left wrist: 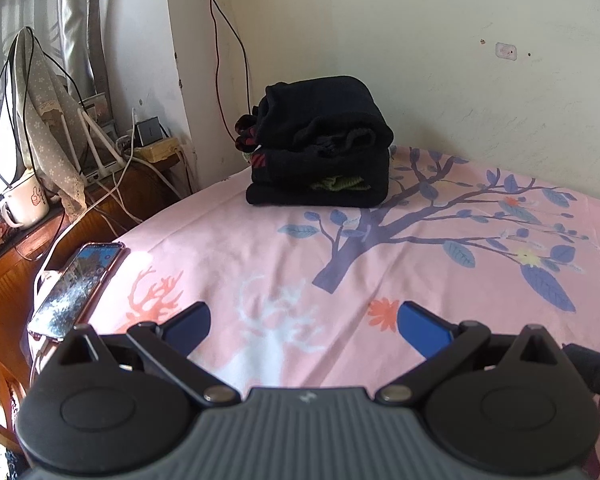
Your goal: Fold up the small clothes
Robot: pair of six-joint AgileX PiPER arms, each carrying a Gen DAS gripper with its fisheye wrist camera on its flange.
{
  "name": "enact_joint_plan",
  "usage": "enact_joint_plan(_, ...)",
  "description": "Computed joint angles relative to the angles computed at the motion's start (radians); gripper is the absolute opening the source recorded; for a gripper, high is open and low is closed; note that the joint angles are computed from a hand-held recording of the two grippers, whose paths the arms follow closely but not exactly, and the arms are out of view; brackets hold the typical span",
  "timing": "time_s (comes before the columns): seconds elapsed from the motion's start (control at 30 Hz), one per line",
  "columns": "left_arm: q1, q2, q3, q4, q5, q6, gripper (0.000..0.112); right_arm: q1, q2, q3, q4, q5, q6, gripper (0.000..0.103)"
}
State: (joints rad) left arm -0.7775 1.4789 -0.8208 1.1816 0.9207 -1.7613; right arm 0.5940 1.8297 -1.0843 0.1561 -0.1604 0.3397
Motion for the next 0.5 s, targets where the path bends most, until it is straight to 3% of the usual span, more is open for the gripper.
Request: enact_joint_plan(0.5, 0.019, -0.001, 0.003, -0.039, -0.025, 0.042, 0.103, 0.001, 0.0, 0.0, 0.041, -0.001, -0.043, 0.103)
